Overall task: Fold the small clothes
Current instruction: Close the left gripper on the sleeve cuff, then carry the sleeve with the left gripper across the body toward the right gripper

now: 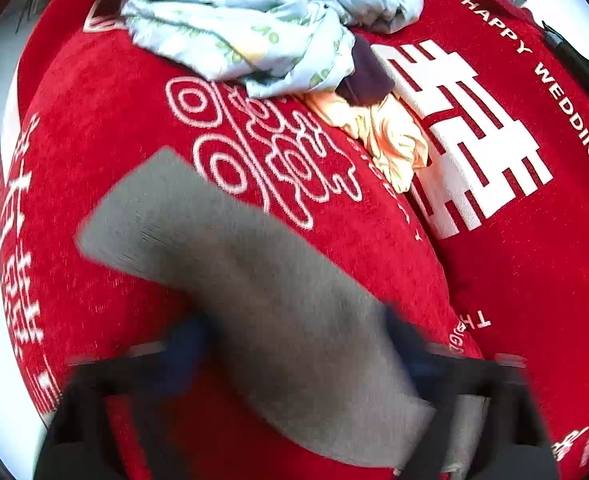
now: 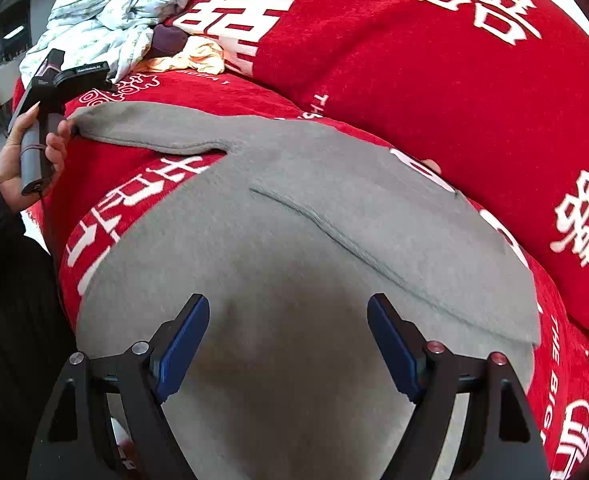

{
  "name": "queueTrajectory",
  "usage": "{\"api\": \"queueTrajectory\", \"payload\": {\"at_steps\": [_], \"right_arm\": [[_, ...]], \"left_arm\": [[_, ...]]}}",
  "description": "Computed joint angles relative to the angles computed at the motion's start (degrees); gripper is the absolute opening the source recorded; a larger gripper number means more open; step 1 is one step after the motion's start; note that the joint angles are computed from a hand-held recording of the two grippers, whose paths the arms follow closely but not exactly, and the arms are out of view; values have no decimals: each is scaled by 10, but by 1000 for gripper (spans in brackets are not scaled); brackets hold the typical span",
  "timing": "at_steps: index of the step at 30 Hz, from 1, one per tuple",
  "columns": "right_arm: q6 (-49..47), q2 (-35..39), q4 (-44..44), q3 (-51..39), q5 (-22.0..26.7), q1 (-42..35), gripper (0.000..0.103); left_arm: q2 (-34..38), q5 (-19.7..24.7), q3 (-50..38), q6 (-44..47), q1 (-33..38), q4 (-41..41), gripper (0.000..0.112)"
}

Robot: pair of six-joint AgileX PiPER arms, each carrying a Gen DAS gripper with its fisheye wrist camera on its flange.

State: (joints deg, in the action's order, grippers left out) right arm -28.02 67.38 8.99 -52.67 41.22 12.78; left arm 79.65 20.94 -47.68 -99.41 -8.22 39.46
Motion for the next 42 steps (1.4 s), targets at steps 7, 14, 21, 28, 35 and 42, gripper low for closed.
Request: {"api": "queueTrajectory", "payload": {"at_steps": [7, 14, 21, 28, 35, 42], "right_arm": [[66, 107, -44, -109, -16, 74, 83], [177, 318, -98, -346, 1, 143, 83], [311, 525, -219, -581, 123, 202, 83], [272, 500, -150, -551, 106, 208, 83], [275, 448, -124, -515, 107, 152, 83], [260, 396, -91, -469, 109, 89, 83]], "left_arm": [[-33, -136, 76, 168, 69, -173, 11], [-78, -79, 65, 29, 26, -8, 11], [-88, -10, 27, 75, 0, -15, 11], [-51, 101, -50, 117, -51, -18, 11], [-4, 214, -151, 142, -127, -13, 11], [65, 307, -265, 160, -208, 5, 11]]}}
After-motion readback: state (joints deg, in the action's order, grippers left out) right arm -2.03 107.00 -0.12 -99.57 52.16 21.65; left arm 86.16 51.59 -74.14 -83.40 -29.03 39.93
